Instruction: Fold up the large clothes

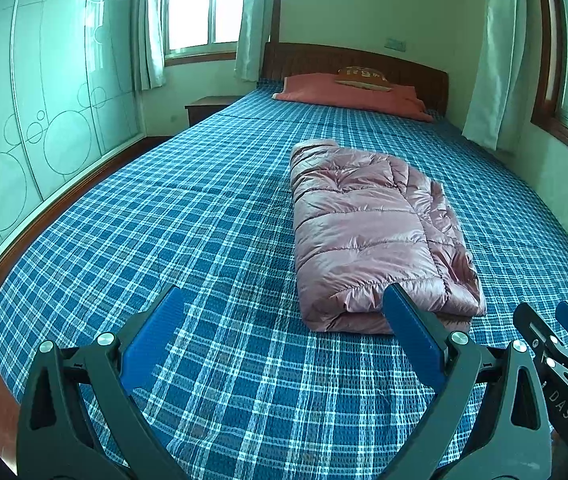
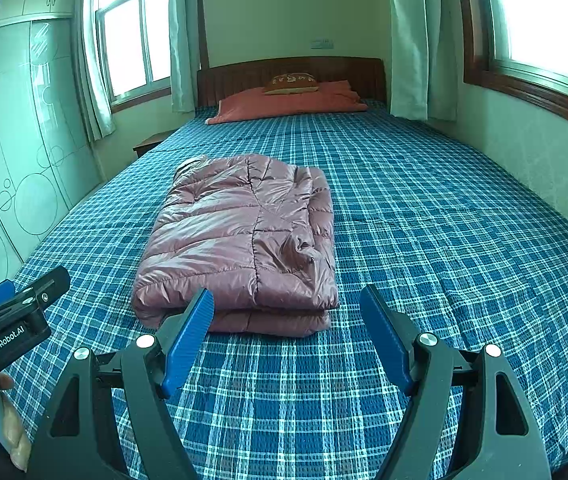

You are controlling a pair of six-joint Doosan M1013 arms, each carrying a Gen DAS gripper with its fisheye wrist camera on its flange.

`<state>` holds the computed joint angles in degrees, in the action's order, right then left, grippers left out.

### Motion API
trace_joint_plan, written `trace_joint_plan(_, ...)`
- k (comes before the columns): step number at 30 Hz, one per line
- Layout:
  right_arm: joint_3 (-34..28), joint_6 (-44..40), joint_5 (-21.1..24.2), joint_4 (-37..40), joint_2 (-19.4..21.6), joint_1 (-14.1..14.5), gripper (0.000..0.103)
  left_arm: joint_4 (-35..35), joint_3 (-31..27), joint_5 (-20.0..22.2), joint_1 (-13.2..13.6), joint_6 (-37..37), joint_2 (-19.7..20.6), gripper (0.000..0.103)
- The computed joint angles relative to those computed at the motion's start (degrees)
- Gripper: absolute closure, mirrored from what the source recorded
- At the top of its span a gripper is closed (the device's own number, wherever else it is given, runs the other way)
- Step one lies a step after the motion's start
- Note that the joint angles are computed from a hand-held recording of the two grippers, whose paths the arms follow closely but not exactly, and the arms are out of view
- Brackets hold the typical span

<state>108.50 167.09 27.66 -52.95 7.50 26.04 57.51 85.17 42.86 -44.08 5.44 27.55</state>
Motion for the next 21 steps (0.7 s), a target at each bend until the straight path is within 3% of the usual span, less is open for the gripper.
trace_joint_plan(8, 0.23, -0.25, -0.25, 0.13, -0.04, -0.11, 0.029, 0.34, -0.56, 1.33, -0.47, 0.33, 0.39, 0.003)
trace_joint_plan(21, 0.36, -1.37, -0.69, 0.8, 0.08, -0.4, 0.029, 0.62, 0.02, -1.23, -0.05, -0.51, 0.13, 0.002)
